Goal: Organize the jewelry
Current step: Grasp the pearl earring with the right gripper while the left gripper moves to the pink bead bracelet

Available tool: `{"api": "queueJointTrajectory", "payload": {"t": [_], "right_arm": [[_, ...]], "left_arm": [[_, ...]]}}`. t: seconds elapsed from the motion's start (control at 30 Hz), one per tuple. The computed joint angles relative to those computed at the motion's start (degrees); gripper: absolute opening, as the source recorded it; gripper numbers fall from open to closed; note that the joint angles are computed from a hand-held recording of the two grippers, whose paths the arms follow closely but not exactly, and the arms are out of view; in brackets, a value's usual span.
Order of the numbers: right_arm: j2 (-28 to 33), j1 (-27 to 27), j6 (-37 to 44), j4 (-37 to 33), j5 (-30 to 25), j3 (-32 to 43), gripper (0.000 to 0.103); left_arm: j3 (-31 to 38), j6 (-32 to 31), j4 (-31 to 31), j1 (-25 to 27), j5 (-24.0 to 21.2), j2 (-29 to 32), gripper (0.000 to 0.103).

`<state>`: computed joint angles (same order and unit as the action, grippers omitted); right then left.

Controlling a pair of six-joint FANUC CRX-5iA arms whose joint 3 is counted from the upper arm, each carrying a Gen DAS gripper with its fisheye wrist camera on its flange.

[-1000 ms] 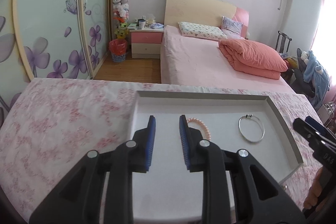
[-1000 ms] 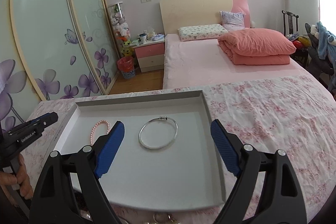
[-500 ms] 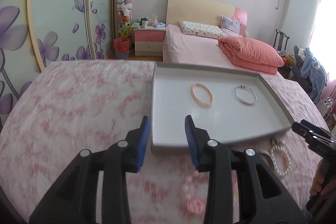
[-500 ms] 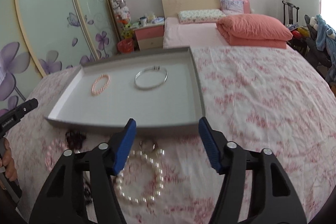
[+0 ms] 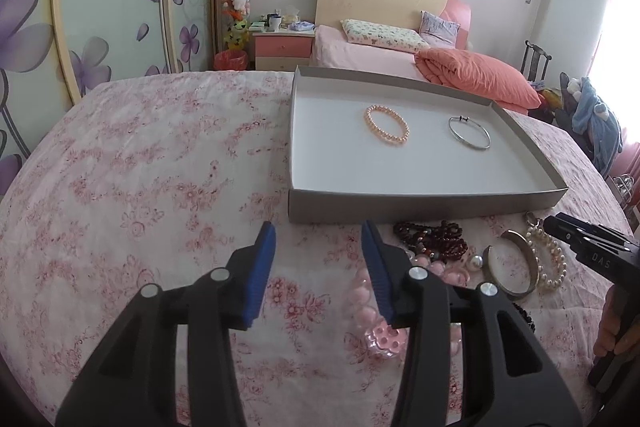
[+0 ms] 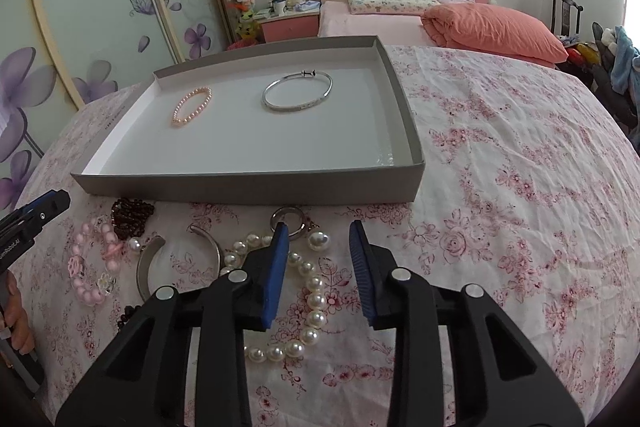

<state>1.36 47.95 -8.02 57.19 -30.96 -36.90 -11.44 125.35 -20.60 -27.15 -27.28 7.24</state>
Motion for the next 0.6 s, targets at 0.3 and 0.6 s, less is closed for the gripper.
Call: {"api": "queueJointTrajectory", "payload": {"t": [0.3, 0.6], "right_arm": [[1.86, 1.07, 4.95, -5.06, -3.64, 2.92, 0.018], [2.16, 0.93, 1.86, -5.52, -9.14, 3.33, 0.014]], "left_arm": [[-0.36, -2.29, 1.54, 0.54, 0.58, 0.39, 0.049], [-1.68, -10.18, 8.00, 1.57, 1.26, 0.57, 0.050]]}}
